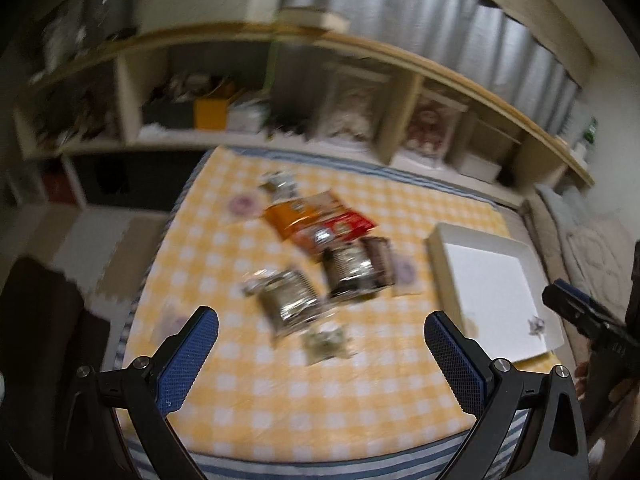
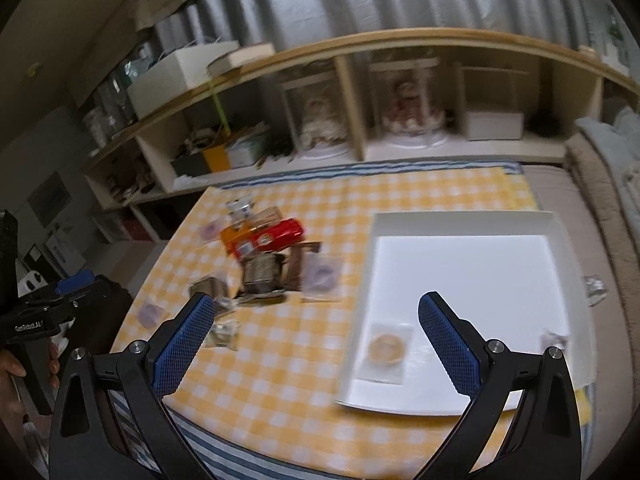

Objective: Organize snacks
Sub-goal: 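Withdraw both tools from the tray back toward the snack pile, then grasp the purple round-cake packet with the left tool while the right tool grasps the green-printed candy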

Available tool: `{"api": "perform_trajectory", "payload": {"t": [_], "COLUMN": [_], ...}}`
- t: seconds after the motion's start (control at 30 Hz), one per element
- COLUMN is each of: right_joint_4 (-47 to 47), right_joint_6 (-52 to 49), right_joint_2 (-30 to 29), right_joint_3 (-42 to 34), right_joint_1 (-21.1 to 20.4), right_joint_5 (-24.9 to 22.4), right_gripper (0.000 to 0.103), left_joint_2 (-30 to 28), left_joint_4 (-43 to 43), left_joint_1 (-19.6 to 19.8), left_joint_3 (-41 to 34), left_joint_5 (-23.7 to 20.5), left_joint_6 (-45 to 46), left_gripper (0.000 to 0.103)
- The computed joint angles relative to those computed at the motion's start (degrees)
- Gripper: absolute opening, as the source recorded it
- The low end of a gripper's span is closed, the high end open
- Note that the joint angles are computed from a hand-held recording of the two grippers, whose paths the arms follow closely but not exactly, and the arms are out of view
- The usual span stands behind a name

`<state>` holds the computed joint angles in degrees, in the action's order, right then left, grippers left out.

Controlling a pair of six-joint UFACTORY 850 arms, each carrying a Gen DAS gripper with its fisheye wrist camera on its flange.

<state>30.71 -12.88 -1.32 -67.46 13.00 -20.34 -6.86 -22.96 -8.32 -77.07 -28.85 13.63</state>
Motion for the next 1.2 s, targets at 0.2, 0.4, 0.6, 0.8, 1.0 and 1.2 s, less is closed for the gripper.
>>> {"api": "perform_trajectory", "payload": {"t": [0.2,0.4,0.6,0.8,1.0,1.2], "right_joint_4": [1.84,6.26,2.46,12.64,14.19,12.24], "right_joint_6": [-2.7,-10.43,-7.48,-18.42,-22.66,-20.29], "right_joint_2": [-4.38,-8.17,-14.89,-20.79,-25.43,-27.19], "right_joint_3": [-2.34,-3.2,-8.4,-12.68,-16.93,-17.76], "right_joint_1": [4.1,6.64,6.95,6.07,7.17,7.53], "right_joint_5": [1.45,5.21,0.43,-4.95,-9.89,-12.28], "right_gripper": [0.103,0.103,0.098,0.045,0.018,0.018], "left_joint_2": [-3.07,-6.83,-11.1,-15.41,-19.76,-21.29], "left_joint_4": [-5.51,-12.77,-17.82,-15.4,-11.4,-13.36], "left_joint_1": [5.47,10.29,13.17,12.45,10.89,10.33], "left_joint_3": [-1.38,-3.24,-4.5,-7.15,-10.87,-11.42], "left_joint_5": [-4.58,-8.58,-12.47,-12.7,-11.9,-8.19], "left_joint_6": [-0.83,-2.82,-6.85,-12.31,-16.51,-14.35], "left_gripper": [0.103,0.064,0.063,0.063,0.063,0.063]}}
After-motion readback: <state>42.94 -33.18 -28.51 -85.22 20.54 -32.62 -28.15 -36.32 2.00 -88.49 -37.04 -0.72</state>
